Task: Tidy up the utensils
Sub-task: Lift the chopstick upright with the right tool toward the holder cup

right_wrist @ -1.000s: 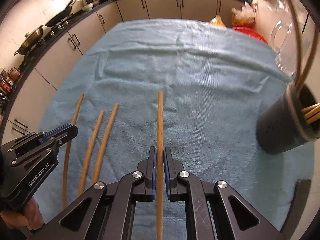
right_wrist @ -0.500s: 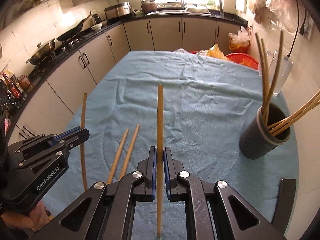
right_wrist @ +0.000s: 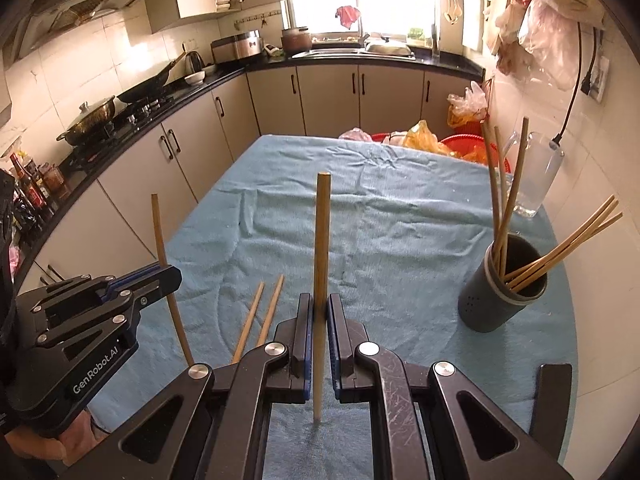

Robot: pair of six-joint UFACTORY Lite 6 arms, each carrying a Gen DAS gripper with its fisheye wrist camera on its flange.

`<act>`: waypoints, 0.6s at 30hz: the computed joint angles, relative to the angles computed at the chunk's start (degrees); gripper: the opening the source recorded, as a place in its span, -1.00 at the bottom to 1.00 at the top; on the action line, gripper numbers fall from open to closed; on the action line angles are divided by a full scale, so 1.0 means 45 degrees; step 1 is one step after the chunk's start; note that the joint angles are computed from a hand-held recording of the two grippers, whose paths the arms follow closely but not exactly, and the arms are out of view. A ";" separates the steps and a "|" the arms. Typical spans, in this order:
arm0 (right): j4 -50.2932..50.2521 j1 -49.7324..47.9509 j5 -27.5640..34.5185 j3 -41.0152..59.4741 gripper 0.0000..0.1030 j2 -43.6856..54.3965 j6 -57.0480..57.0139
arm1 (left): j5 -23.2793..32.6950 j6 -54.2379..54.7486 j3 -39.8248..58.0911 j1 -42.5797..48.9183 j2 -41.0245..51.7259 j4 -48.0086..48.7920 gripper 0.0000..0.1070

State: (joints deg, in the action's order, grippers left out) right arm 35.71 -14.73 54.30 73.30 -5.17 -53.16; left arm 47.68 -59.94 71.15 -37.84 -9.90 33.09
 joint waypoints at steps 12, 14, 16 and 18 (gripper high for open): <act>0.0390 -0.0342 0.0285 0.0245 -0.85 -0.0331 -0.0195 | 0.0498 0.0051 0.0621 -0.0323 -0.0118 0.0418 -0.88; 0.0447 -0.0392 0.0332 0.0282 -0.85 -0.0376 -0.0226 | 0.0619 0.0021 0.0757 -0.0412 -0.0126 0.0552 -0.88; 0.0509 -0.0449 0.0366 0.0294 -0.86 -0.0415 -0.0273 | 0.0693 0.0043 0.0788 -0.0447 -0.0213 0.0625 -0.88; 0.0577 -0.0551 0.0413 0.0320 -0.86 -0.0437 -0.0310 | 0.0808 -0.0038 0.0868 -0.0527 -0.0245 0.0724 -0.88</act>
State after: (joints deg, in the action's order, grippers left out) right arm 38.31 -17.21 56.17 74.73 -7.14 -54.55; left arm 51.32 -60.11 75.05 -40.21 -11.00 36.34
